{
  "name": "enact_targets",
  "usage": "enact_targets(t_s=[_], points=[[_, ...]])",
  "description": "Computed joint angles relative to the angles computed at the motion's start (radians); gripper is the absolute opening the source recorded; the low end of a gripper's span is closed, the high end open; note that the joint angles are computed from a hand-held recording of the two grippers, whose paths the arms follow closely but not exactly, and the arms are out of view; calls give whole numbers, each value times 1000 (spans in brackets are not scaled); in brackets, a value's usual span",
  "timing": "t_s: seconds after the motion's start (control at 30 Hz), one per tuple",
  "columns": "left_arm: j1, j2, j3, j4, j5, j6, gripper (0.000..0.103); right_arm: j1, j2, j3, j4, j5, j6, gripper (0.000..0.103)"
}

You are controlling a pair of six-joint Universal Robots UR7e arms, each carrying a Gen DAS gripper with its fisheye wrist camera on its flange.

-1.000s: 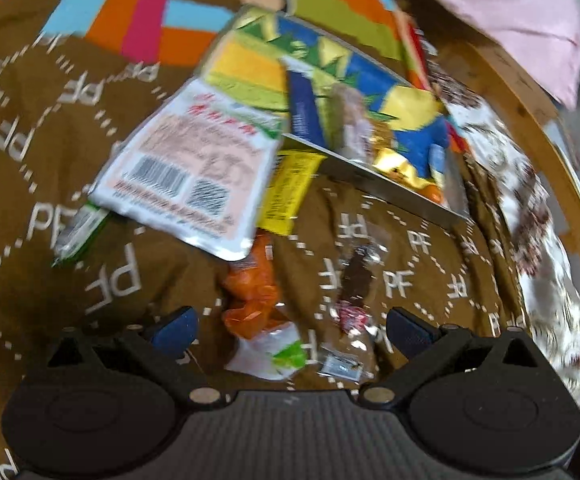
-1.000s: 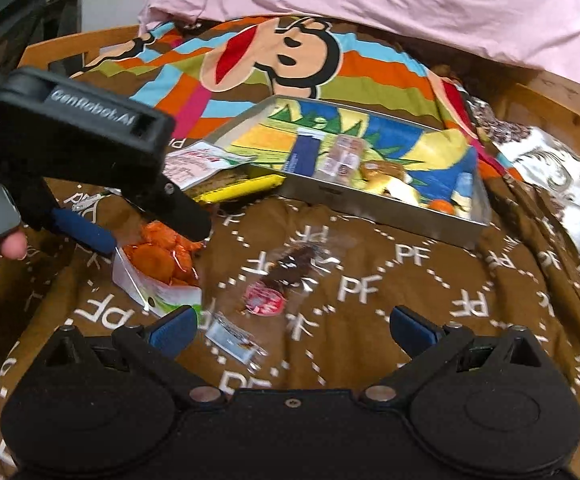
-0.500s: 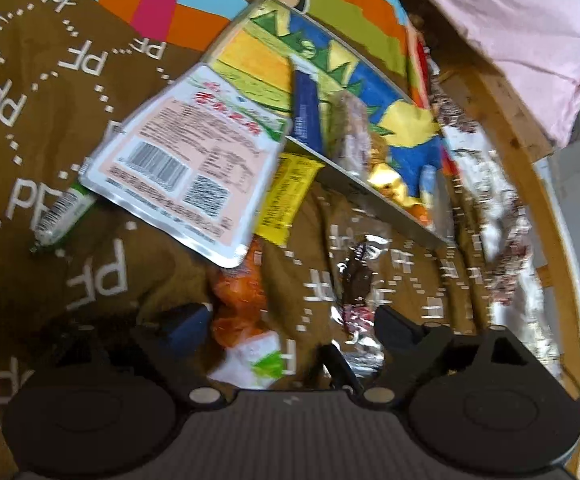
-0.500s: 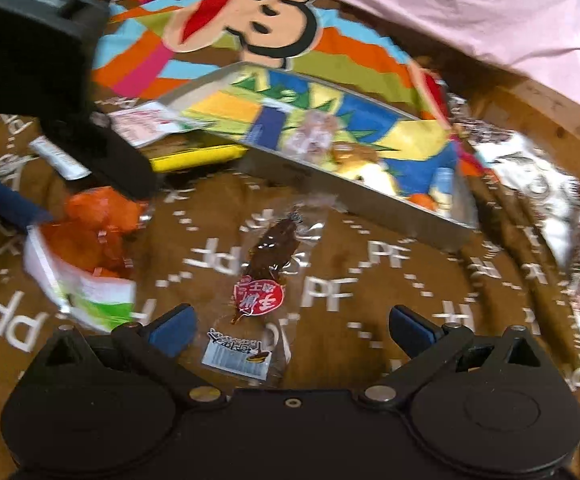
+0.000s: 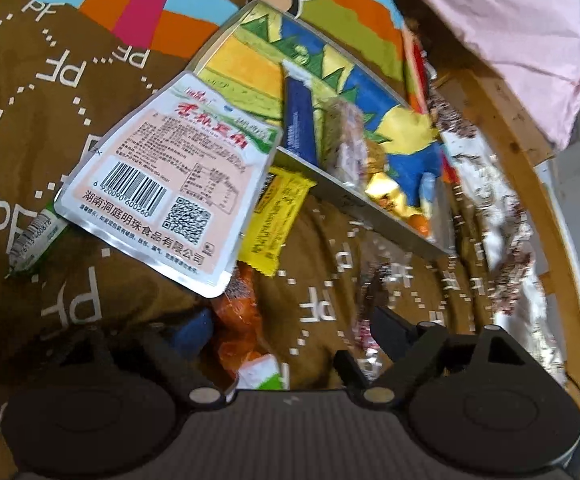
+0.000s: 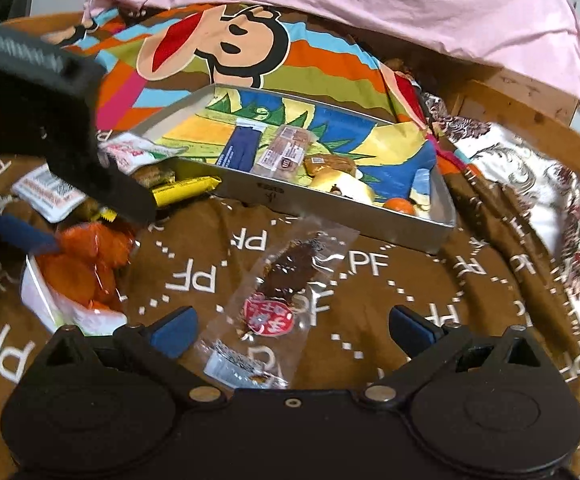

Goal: Organize snacks
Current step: 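Grasp the orange snack bag with the left gripper while the right gripper grasps the clear meat-stick packet, then carry the orange bag and meat-stick packet with both grippers over the metal tray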

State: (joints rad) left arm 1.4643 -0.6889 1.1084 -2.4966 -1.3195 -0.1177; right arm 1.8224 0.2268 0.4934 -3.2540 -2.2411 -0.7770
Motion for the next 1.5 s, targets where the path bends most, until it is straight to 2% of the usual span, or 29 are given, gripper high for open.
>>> enact_targets(t_s=[0.13, 0.27, 0.33, 0.37, 0.47, 0.53, 0.57, 0.6, 0.83, 0.93, 1.13, 1.3, 1.5], points=[[4, 43, -54, 40, 32, 1, 86, -10, 4, -17, 40, 32, 33, 102], [5, 54, -61, 28, 41, 18, 86, -22, 39, -91, 86, 40, 46, 102], [-1, 51, -47, 17, 64, 40, 81, -28, 52, -124, 110, 49, 72, 101], [-7, 49, -39, 8, 84, 62, 75, -30, 55, -134, 120, 54, 86, 99], [-26, 48, -15, -15, 170, 120, 53, -32, 58, -145, 128, 68, 97, 84], [-36, 44, 1, -30, 217, 148, 44, -32, 43, -115, 119, 84, 92, 67], [-39, 42, 8, -38, 234, 155, 37, -32, 33, -95, 120, 90, 98, 67], [-42, 40, 13, -42, 244, 159, 36, -31, 25, -82, 121, 93, 107, 65], [-53, 7, 58, -25, 233, 137, 35, -35, -76, 92, 121, 129, 278, 52], [-58, -18, 89, -2, 211, 120, 35, -33, -113, 158, 117, 142, 308, 51], [-62, -60, 145, 22, 179, 93, 35, -20, -170, 271, 70, 123, 287, 50], [-63, -95, 181, 41, 145, 71, 35, -1, -207, 370, -58, 95, 172, 50], [-54, -138, 224, 40, 29, 52, 35, 16, -252, 484, -227, 101, 89, 50]])
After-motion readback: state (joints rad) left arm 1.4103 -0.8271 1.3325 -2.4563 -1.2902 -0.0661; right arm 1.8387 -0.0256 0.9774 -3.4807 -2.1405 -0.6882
